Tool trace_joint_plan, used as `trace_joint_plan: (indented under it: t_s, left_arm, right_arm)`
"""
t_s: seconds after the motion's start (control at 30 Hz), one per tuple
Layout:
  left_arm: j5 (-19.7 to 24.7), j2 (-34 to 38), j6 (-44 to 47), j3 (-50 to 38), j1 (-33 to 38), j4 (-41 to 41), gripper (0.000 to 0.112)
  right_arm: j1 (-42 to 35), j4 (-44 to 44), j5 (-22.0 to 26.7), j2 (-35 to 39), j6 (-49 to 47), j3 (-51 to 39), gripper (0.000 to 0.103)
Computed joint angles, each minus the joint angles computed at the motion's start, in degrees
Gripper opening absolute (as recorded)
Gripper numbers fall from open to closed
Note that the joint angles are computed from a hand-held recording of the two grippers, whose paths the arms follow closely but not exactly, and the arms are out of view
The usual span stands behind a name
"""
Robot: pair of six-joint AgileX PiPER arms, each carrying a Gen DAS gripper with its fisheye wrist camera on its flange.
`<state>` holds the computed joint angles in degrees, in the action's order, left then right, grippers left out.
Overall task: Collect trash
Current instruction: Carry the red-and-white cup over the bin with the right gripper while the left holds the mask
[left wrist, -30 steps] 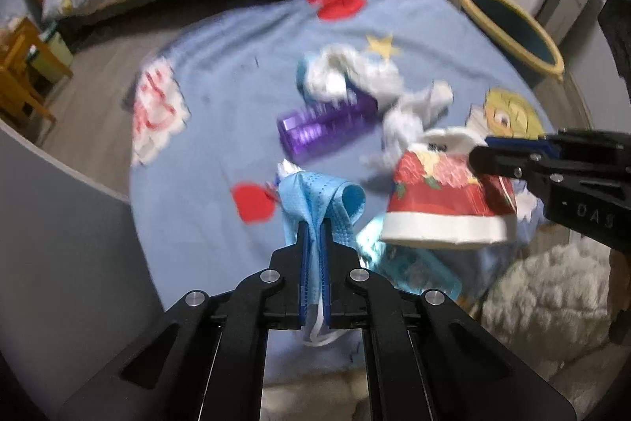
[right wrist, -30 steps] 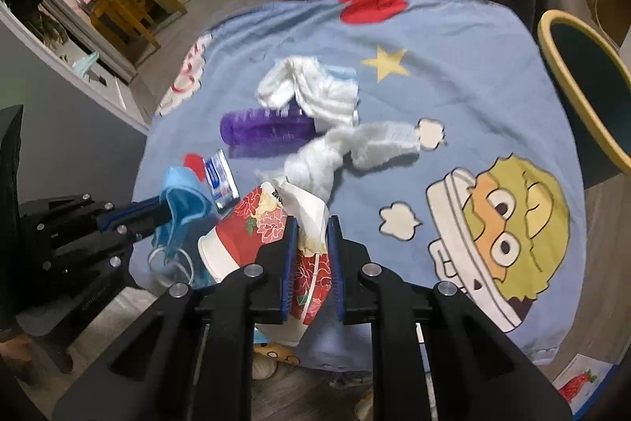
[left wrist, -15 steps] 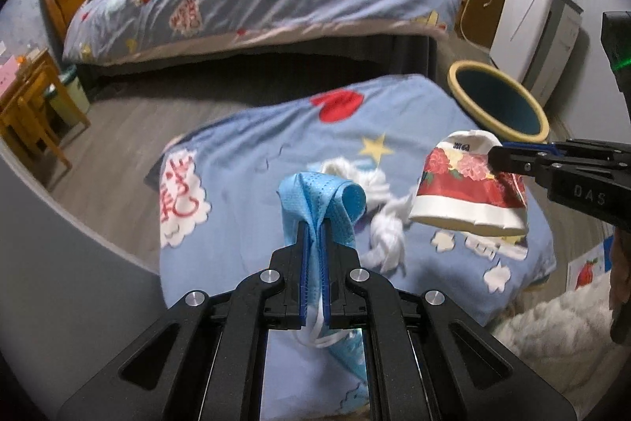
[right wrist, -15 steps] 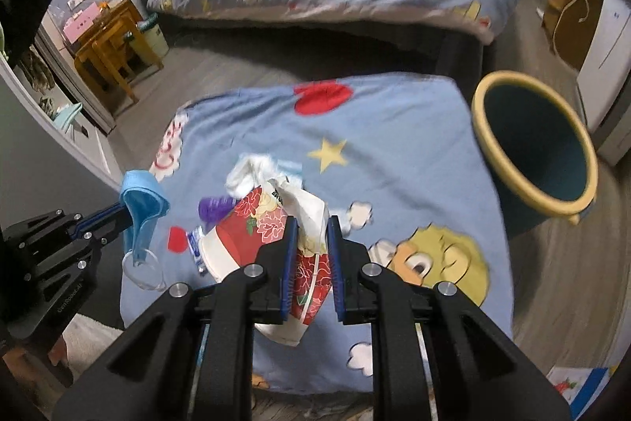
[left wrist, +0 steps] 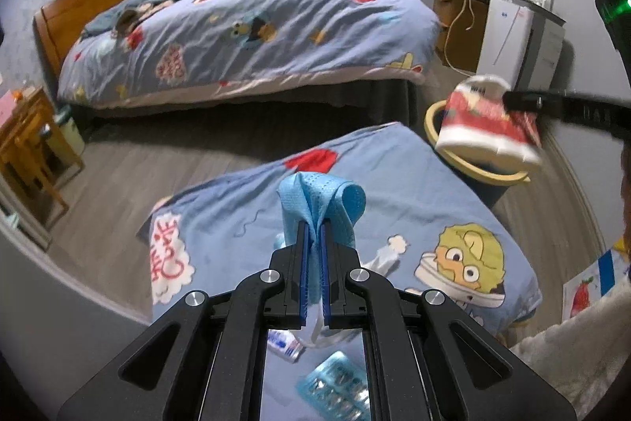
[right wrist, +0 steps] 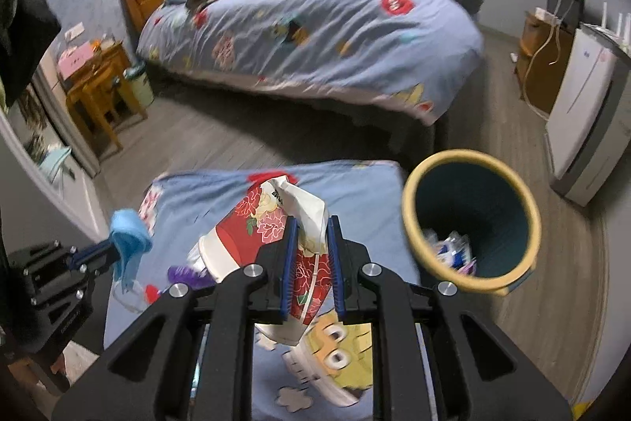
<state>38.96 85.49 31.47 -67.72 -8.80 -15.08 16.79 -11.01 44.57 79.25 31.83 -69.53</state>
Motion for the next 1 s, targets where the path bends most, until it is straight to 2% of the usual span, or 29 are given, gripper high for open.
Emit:
trace_joint_plan:
  t_s: [0.23, 0.4, 0.7, 1.0]
  left_arm:
    - [-1.7, 1.8, -3.0, -1.3, -3.9, 2.4, 0.006]
    - [-2.5, 4.3, -5.5, -2.8, -6.5, 4.6, 0.006]
    - [-4.4, 9.7, -11.5, -6.1, -12.4, 10.5, 0.006]
    - [-4.8, 16.8, -16.1, -11.0, -17.9, 13.9, 0.006]
  right_arm:
    - [-10.2, 3.5, -0.7, 0.4, -9.7, 0.2, 0.015]
    - [-16.2, 10.4, -3.5, 3.2, -16.3, 0.9, 0.015]
    - [-19.0, 13.0, -4.9, 10.0, -21.5, -1.4, 0.015]
    - [-22.2, 14.8, -6.3, 13.2, -25.4, -1.4, 0.015]
